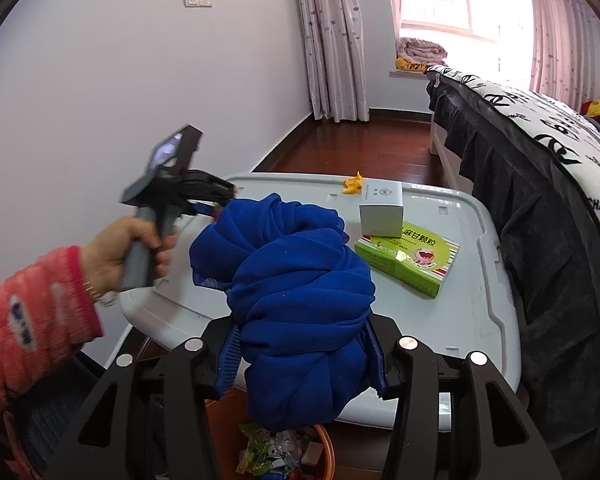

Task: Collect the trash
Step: 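Carry the cloth and snack bag over the orange bin and open both tools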

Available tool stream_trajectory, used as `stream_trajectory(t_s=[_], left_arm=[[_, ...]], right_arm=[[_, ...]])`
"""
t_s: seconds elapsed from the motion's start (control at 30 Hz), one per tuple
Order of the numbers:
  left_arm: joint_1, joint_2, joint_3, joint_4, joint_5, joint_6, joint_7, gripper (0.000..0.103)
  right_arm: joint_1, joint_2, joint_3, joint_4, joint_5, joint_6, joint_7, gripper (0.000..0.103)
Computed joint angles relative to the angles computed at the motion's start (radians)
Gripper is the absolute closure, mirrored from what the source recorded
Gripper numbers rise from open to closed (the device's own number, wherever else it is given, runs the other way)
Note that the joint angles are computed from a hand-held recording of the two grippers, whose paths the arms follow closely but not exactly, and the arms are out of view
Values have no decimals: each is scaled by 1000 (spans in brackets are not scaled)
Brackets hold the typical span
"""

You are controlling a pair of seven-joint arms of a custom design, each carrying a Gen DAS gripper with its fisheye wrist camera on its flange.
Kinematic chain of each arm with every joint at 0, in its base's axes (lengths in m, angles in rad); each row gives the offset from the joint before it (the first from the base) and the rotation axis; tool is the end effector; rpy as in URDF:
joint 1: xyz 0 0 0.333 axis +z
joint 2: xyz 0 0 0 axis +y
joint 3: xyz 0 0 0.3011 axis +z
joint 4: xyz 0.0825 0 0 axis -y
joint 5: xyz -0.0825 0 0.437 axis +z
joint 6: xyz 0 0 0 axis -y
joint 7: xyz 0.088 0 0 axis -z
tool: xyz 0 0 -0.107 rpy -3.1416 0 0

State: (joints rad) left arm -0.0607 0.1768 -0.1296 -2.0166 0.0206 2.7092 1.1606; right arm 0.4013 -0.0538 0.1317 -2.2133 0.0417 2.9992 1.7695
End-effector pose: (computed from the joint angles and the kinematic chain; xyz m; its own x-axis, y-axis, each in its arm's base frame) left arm 0.6548 -0.1245 0.3784 0.1574 -0.9665 0.2027 -0.8609 -0.2349 -0.4512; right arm 0.5299 0.3100 0.4578 0.3610 -0.9162 -0.1739 -0.6779 -0.1298 -0.7236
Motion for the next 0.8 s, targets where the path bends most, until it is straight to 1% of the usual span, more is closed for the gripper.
stream_trajectory(t_s=[0.1, 0.13, 0.2, 0.23, 0.27, 0.33, 0.4, 0.47, 0.5, 0.53, 0.63, 0.73, 0.8], left_arm=[[-35, -130, 18, -110, 168, 0, -116, 63], [-37, -187, 9, -157, 198, -8, -126, 63], [-36, -265, -11, -223, 206, -1, -116, 63], [-37, -307, -20, -256, 208, -4, -100, 63], [-44, -373, -30, -311, 204, 3, -77, 63], [-50, -439, -50, -363, 201, 10, -52, 63], [-58, -540, -73, -445, 210, 35, -36, 63], [-87, -638, -75, -519, 183, 47, -1, 63], [-93, -666, -81, -542, 176, 51, 6, 63], [-116, -707, -76, -574, 158, 50, 31, 63], [-151, -784, -85, -646, 120, 53, 59, 62], [-161, -812, -114, -696, 105, 77, 48, 62], [-199, -818, -98, -746, 70, 102, 55, 62]], right_arm=[[-11, -21, 7, -15, -53, -7, 56, 53], [-13, -31, 9, -20, -63, -14, 70, 53], [-19, -53, 14, -27, -91, -30, 95, 53], [-24, -62, 17, -29, -110, -35, 109, 53], [-32, -76, 25, -35, -140, -41, 136, 53], [-40, -118, 36, -55, -178, -54, 170, 53], [-56, -170, 56, -83, -222, -68, 211, 53], [-66, -219, 71, -110, -250, -85, 243, 53], [-67, -246, 75, -128, -254, -92, 253, 53], [-68, -266, 78, -141, -257, -97, 260, 53], [-62, -328, 83, -187, -251, -126, 273, 52], [-39, -358, 79, -221, -227, -164, 263, 52], [-2, -351, 55, -236, -176, -196, 238, 52]])
